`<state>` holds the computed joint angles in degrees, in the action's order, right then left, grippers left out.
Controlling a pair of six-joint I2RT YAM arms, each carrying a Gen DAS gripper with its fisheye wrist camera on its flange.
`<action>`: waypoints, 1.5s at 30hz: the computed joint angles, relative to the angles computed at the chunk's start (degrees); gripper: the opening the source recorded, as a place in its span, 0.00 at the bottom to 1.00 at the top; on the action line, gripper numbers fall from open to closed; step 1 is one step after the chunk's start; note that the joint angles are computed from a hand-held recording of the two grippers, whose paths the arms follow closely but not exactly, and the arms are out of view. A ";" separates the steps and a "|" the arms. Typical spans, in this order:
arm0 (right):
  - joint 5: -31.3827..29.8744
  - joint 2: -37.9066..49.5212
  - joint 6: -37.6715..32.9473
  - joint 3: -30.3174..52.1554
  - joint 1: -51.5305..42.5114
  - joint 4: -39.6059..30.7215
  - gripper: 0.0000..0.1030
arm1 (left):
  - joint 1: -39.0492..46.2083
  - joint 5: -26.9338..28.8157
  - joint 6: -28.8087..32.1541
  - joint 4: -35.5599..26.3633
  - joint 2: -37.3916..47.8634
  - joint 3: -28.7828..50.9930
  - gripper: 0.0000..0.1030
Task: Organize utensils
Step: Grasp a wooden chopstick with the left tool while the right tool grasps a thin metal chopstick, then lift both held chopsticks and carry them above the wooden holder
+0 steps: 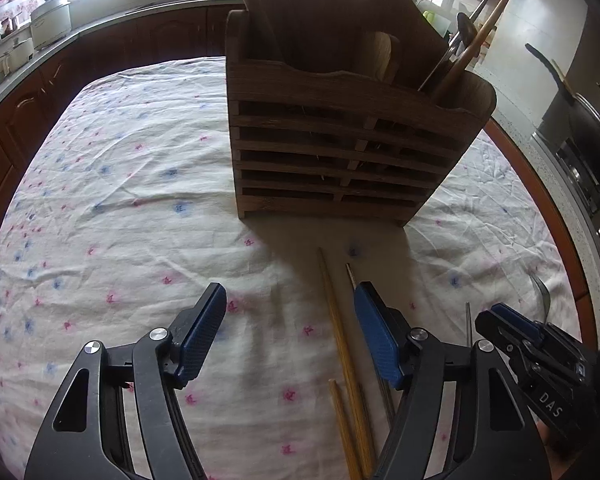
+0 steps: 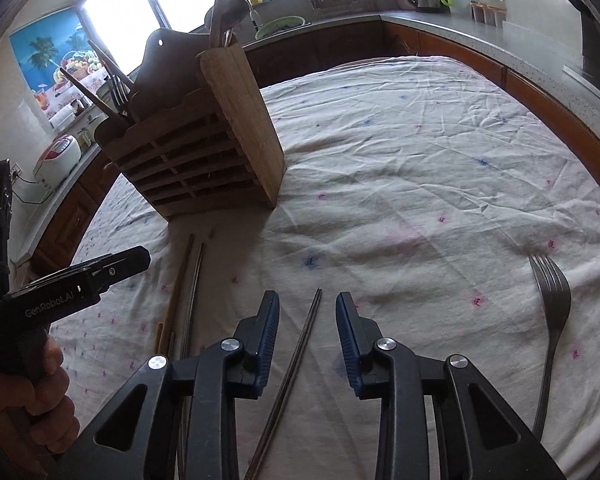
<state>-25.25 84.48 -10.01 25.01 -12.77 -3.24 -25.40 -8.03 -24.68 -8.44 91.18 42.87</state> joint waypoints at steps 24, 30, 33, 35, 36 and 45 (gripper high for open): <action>5.80 4.72 0.38 0.03 4.56 5.56 0.06 | -2.78 -1.09 4.66 1.73 8.74 4.98 0.05; -1.02 1.42 0.12 0.51 1.20 0.95 0.04 | 1.46 5.61 3.75 2.82 -2.12 -2.92 0.04; -2.75 -1.81 0.04 0.46 0.77 -1.35 0.03 | 2.95 7.34 3.33 1.93 -8.46 -6.29 0.04; -3.98 -4.15 -0.22 0.48 0.45 -3.30 0.03 | 3.07 7.89 2.25 0.10 -13.44 -7.91 0.04; -4.54 -5.39 -0.38 0.49 0.28 -4.36 0.03 | 3.26 8.33 1.87 -0.89 -15.99 -8.59 0.04; -7.59 -17.21 -0.43 0.53 -0.61 -12.10 0.03 | 3.97 7.52 0.90 -10.13 -34.68 -11.04 0.04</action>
<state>-32.83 67.27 -10.45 25.54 -13.37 -15.34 -21.43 -0.51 -23.79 -18.57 56.50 31.82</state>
